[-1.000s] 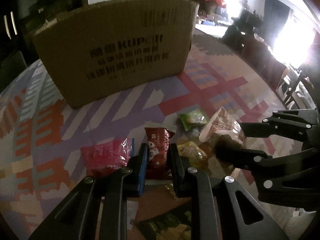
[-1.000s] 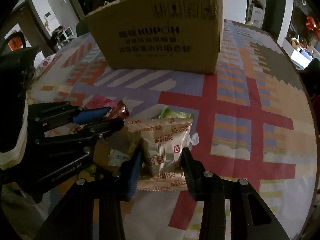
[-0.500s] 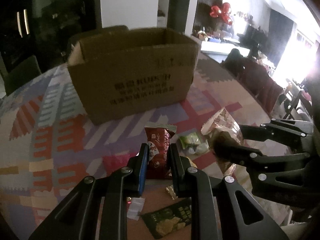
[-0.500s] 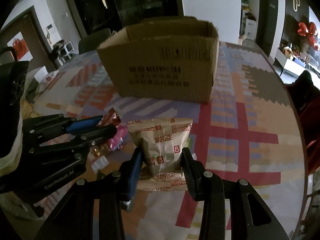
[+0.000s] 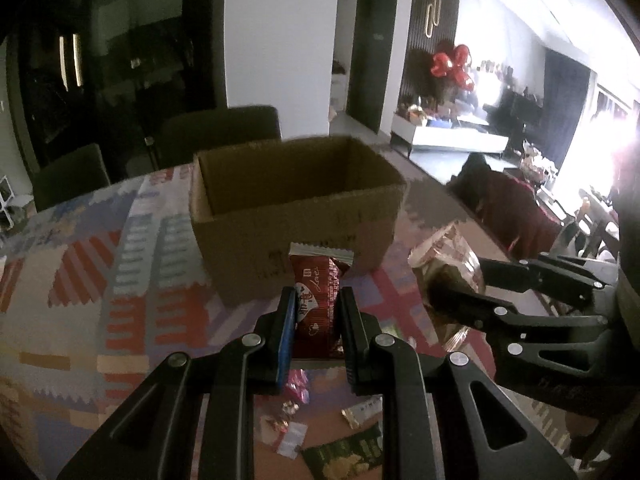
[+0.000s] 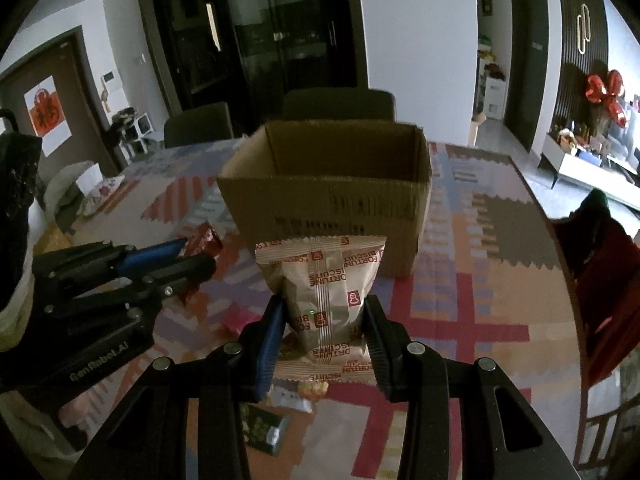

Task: Organize snacks
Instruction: 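Carry the cookie packet and red bag over the cardboard box with both grippers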

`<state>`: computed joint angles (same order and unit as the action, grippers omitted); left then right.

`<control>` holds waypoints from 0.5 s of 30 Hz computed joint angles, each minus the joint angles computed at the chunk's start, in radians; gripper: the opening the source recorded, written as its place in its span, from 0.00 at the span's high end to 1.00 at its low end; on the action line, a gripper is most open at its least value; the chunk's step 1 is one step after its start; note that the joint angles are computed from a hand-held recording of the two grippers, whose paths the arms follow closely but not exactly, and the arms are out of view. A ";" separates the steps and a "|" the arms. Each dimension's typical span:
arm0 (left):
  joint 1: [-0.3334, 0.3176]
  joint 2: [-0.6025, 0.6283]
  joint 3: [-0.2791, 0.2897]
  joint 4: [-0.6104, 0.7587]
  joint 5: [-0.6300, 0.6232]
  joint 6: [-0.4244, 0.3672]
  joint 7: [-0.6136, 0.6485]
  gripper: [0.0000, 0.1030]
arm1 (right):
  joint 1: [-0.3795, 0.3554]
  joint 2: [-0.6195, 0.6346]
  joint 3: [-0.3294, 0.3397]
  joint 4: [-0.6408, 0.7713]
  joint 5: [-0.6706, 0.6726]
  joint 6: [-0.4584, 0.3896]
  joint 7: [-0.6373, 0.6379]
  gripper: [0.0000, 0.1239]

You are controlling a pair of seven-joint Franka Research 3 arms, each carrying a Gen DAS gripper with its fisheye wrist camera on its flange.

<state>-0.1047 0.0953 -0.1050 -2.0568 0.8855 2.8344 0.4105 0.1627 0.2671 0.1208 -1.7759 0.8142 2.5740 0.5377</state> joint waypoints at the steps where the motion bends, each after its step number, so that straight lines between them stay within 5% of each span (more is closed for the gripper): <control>1: 0.000 -0.003 0.002 0.004 0.004 -0.002 -0.003 0.79 | -0.001 0.002 0.003 0.011 0.007 -0.002 -0.001 0.67; 15: 0.025 0.010 0.020 0.110 0.109 -0.042 -0.024 0.79 | 0.011 0.090 0.023 0.197 -0.004 -0.018 0.074 0.67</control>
